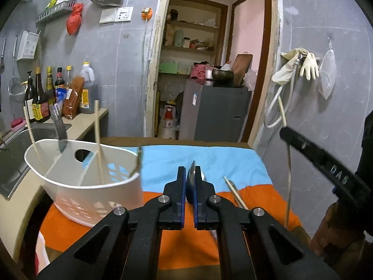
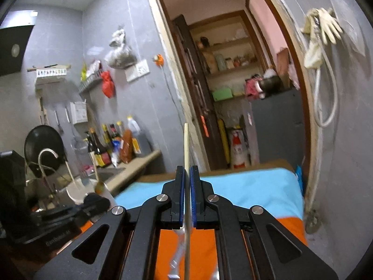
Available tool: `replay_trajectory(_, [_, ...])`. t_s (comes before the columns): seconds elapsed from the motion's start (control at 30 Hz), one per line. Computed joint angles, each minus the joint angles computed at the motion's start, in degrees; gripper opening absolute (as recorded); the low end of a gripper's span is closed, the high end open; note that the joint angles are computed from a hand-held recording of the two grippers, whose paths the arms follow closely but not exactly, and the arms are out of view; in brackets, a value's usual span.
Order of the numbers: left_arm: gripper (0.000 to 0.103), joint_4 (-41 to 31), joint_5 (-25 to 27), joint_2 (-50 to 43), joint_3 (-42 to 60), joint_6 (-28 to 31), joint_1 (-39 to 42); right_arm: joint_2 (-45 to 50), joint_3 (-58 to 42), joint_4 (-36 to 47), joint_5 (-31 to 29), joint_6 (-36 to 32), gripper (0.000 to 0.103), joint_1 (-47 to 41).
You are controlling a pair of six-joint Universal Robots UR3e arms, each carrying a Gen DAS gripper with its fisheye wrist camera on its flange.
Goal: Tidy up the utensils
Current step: 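Lift the spoon and chopstick and carry both over the white basket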
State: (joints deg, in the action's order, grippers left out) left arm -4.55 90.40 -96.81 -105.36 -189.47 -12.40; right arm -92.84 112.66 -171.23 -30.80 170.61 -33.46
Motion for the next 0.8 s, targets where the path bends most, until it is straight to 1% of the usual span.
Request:
replay_trajectory(0.13, [0.003,-1.4,-4.6,3.6,-3.8,-0.5,3.8,0.6,-1.7,-2.8,-1.7,3.3,0.003,3.4])
replay_trajectory(0.27, [0.003,-3.2,-7.1,8.5,-7.0,-0.2,6.7,0.3,-1.6,-5.4,-2.5,6.7,0.003,5.8])
replay_trajectory(0.4, [0.003,-7.9,-8.5,14.1,-6.3,2.5,9.5,1.8,-3.0,-10.7,-1.9,13.3,0.003,7.7])
replay_trajectory(0.47, [0.003,-11.2,-10.0,17.0,-5.1,4.3,12.2,3.2,-5.1,-13.0,-2.9,16.2,0.003,9.7])
replay_trajectory(0.6, [0.003,-16.3,-14.1,21.8,-3.0,8.0,19.5,7.4,-11.8,-16.8,-7.9,20.8,0.003,16.7])
replay_trajectory(0.7, [0.003,-19.6,-19.6,24.8,-1.3,10.2,27.5,11.0,-17.4,-18.5,-12.2,23.1,0.003,21.8])
replay_trajectory(0.8, [0.003,-21.2,-25.7,26.4,0.2,11.0,35.9,16.0,-24.7,-20.5,-16.6,26.2,0.003,26.9])
